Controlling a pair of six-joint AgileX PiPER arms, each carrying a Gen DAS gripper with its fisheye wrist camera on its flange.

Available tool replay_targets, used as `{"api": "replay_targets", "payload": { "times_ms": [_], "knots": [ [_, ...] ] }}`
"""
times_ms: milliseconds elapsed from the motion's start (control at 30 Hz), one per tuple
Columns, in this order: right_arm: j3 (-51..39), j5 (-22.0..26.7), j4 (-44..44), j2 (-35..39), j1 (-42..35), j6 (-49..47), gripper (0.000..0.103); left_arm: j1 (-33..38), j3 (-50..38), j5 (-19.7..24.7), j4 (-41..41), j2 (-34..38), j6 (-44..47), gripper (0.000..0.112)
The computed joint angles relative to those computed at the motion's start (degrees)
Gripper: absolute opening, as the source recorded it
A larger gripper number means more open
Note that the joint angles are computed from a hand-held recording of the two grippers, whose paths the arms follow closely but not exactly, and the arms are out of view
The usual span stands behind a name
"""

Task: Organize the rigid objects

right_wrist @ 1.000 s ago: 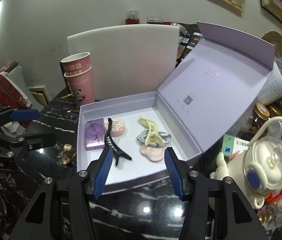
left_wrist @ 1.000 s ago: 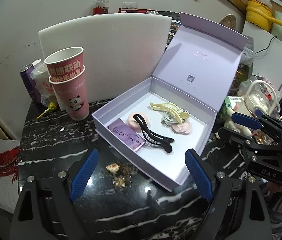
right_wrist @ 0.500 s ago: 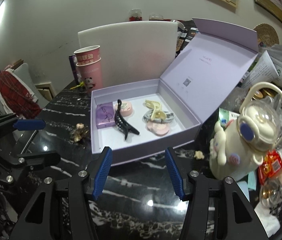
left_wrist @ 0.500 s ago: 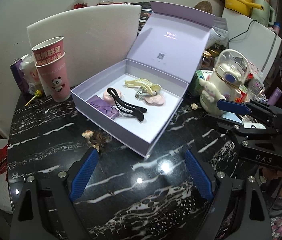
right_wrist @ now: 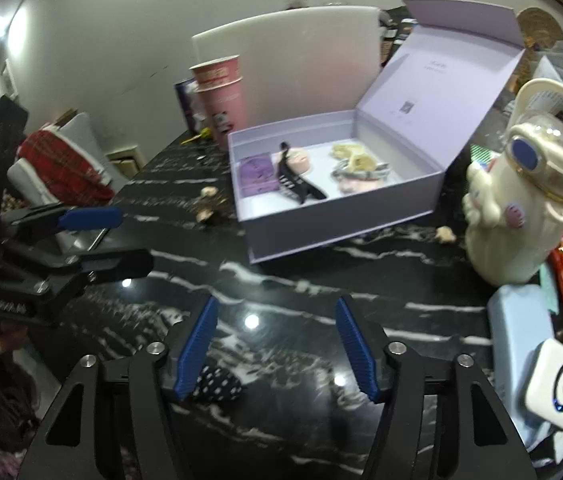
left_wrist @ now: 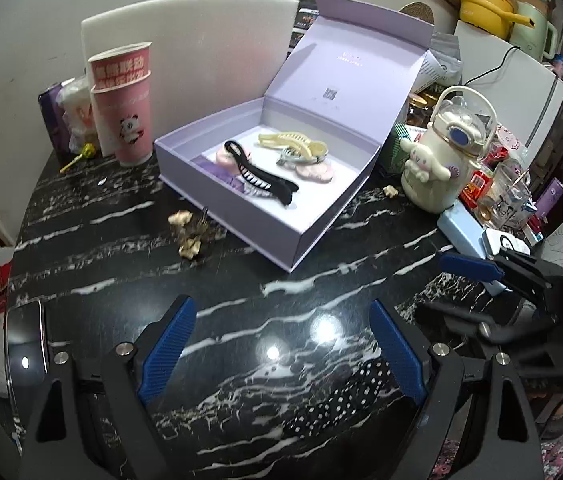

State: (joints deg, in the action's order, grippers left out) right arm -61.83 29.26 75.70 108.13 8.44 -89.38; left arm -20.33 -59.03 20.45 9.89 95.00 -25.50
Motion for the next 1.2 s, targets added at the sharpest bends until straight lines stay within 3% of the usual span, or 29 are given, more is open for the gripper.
{"api": "replay_targets", "payload": {
  "times_ms": [133, 400, 567, 733, 800, 933, 1067, 1200],
  "knots": [
    [3.7, 2.2, 5.0, -0.4, 0.2, -8.2, 0.074, 1.0, 2.2, -0.8, 0.4, -0.5, -1.1, 0.089],
    [2.7, 3.2, 2.2, 4.0, 3.3, -8.5, 0.074, 4.0, 4.7, -3.3, 1.5, 0.6, -3.6, 0.089],
    [1.6, 2.7, 0.4, 5.6, 5.9, -7.7, 0.074, 6.8, 4.1, -4.7, -5.6, 2.3, 4.1, 0.089],
    [0.6, 0.5, 0.6, 6.7, 8.9, -10.7, 0.073, 7.3, 0.8, -2.6, 1.1, 4.9, -0.4, 0.089],
    [-0.1, 0.0, -0.5, 7.3, 9.6, -10.7, 0.069, 7.9, -0.5, -2.4, -0.7, 6.0, 1.9, 0.089],
    [-3.9, 4.5, -7.1, 9.4, 8.3, -3.9, 0.053, 9.3, -3.6, -1.7, -5.1, 8.5, 7.0, 0.089],
    [-6.6, 5.6, -10.3, 10.7, 7.6, 0.7, 0.037, 10.0, -7.2, -0.2, -7.8, 11.2, 10.6, 0.089],
    [-9.6, -0.5, -16.3, 12.0, 8.3, 10.1, 0.019, 9.0, -12.0, 2.7, -0.7, 14.7, 5.3, 0.089]
  ]
}}
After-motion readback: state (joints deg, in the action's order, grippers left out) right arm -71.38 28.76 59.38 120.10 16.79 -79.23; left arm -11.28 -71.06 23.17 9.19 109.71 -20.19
